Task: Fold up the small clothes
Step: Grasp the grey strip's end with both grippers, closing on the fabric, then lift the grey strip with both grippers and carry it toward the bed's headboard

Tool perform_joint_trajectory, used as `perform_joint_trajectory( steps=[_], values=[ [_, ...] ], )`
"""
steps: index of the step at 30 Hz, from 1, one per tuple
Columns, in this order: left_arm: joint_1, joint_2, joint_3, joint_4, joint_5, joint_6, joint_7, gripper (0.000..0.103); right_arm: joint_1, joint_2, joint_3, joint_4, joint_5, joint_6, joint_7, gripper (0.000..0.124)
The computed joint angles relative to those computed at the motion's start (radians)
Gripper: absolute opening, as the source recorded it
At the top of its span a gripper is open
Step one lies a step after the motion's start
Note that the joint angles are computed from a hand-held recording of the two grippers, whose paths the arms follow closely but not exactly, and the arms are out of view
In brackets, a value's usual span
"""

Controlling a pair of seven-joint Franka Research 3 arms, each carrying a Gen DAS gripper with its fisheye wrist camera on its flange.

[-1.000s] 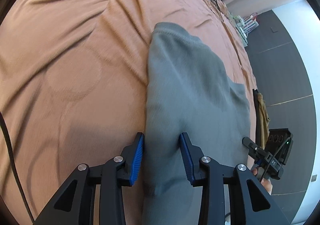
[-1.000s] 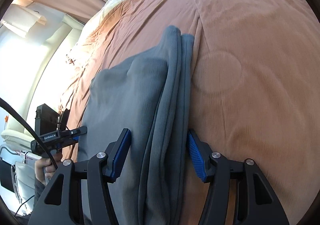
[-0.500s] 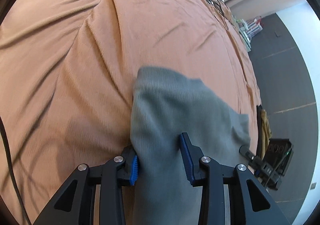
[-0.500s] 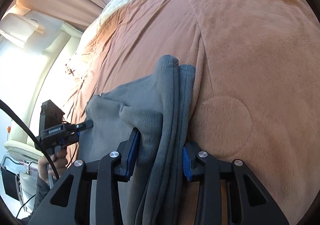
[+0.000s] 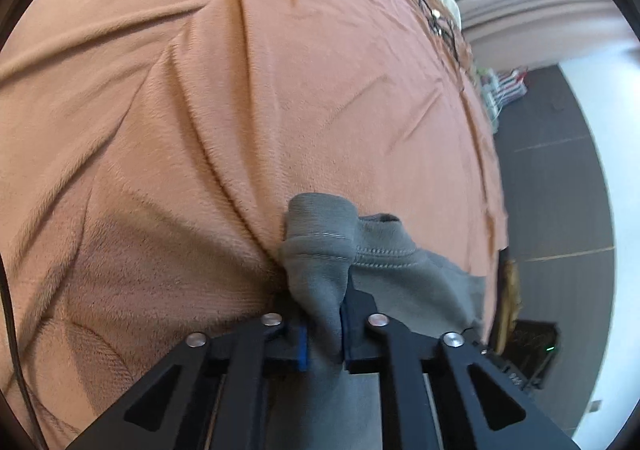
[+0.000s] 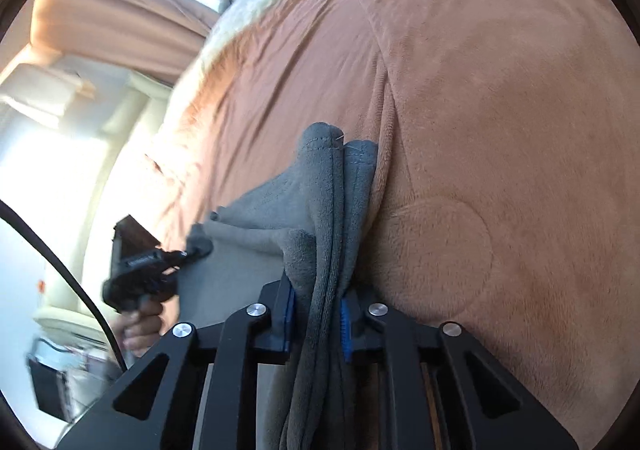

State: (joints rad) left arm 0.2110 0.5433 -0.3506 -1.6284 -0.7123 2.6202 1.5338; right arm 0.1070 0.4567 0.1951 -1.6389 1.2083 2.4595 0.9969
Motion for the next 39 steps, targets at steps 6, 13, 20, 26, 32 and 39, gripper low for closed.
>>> perform_joint_trajectory(
  steps=[6, 13, 20, 26, 32, 39],
  values=[
    [0.012, -0.050, -0.021, -0.038, -0.047, 0.025, 0.053, 0.008, 0.002, -0.084, -0.005, -0.087, 0.054, 0.030, -0.081, 0.013],
    [0.003, -0.140, -0.003, -0.097, -0.110, 0.025, 0.123, 0.007, 0.029, -0.194, -0.023, -0.181, 0.146, 0.039, -0.196, 0.012],
    [-0.015, -0.240, 0.020, -0.168, -0.270, 0.024, 0.260, 0.006, 0.080, -0.293, -0.059, -0.255, 0.175, 0.064, -0.245, 0.012],
    [-0.060, -0.337, 0.071, -0.223, -0.366, 0.018, 0.341, 0.006, 0.111, -0.393, -0.091, -0.326, 0.220, 0.067, -0.303, 0.012],
    [-0.125, -0.438, 0.135, -0.282, -0.412, 0.023, 0.376, 0.006, 0.146, -0.488, -0.118, -0.396, 0.252, 0.076, -0.361, 0.012],
    [-0.196, -0.589, 0.214, -0.389, -0.467, 0.036, 0.421, 0.006, 0.193, -0.597, -0.141, -0.474, 0.292, 0.091, -0.426, 0.012]
  ],
)
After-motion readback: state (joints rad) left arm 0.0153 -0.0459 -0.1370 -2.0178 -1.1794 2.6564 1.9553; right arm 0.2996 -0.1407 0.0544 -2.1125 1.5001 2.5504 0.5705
